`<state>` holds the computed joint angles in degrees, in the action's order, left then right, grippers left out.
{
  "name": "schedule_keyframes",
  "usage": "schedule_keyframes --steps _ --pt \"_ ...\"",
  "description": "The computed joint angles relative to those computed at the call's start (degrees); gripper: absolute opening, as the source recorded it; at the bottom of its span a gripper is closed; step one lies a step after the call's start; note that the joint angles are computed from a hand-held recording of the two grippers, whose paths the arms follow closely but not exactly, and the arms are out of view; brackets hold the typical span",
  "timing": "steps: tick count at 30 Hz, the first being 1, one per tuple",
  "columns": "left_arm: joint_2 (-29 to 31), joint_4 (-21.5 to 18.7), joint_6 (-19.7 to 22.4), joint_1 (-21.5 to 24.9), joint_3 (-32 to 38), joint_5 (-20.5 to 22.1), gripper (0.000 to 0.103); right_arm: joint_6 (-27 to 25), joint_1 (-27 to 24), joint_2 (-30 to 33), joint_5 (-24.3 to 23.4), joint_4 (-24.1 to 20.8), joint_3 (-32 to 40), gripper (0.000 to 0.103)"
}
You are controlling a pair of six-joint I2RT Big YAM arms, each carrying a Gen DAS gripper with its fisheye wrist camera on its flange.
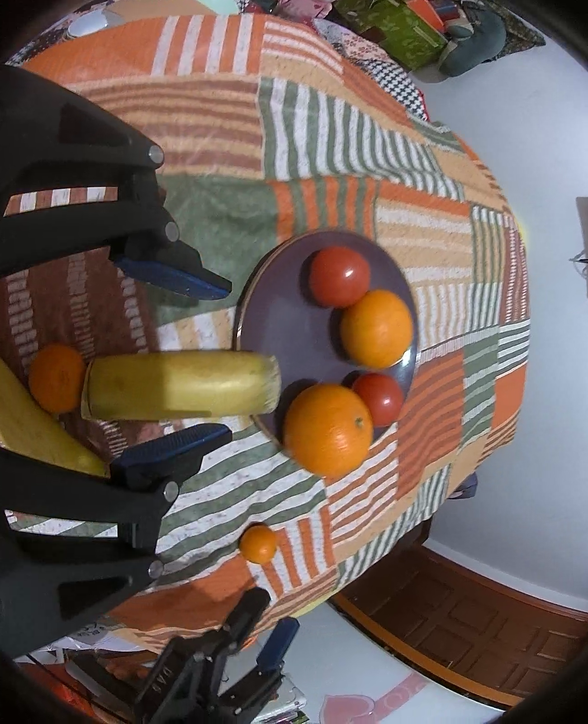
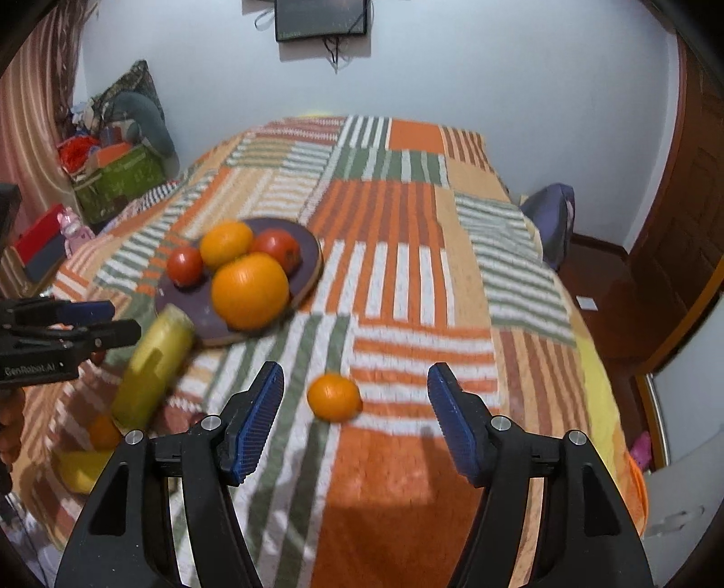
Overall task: Organize fruits
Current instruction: 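Grasp the yellow cylindrical fruit with the left gripper while the right gripper grasps a tangerine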
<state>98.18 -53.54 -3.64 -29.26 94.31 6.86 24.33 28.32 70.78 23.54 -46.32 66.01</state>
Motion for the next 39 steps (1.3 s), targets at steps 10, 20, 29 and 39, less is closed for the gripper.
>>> schedule_keyframes --steps 10,20,29,39 --pt "2.08 0.44 0.82 -1.11 -0.71 1.33 0.057 1.32 -1.04 2.11 -2.83 1.31 -2.12 0.063" --pt "2.46 2.32 0.66 -1.34 -1.4 2.12 0.04 1.43 -2.1 3.86 -6.12 4.1 -2.65 0.053" --pt "2.68 1.54 -0.59 -0.43 -0.73 3.4 0.038 0.61 -1.81 4.0 -7.4 4.74 -2.15 0.033" --pt "0.63 1.75 -0.55 0.21 -0.96 3.66 0.038 0.25 -0.8 2.95 -6.06 4.94 -1.23 0.033"
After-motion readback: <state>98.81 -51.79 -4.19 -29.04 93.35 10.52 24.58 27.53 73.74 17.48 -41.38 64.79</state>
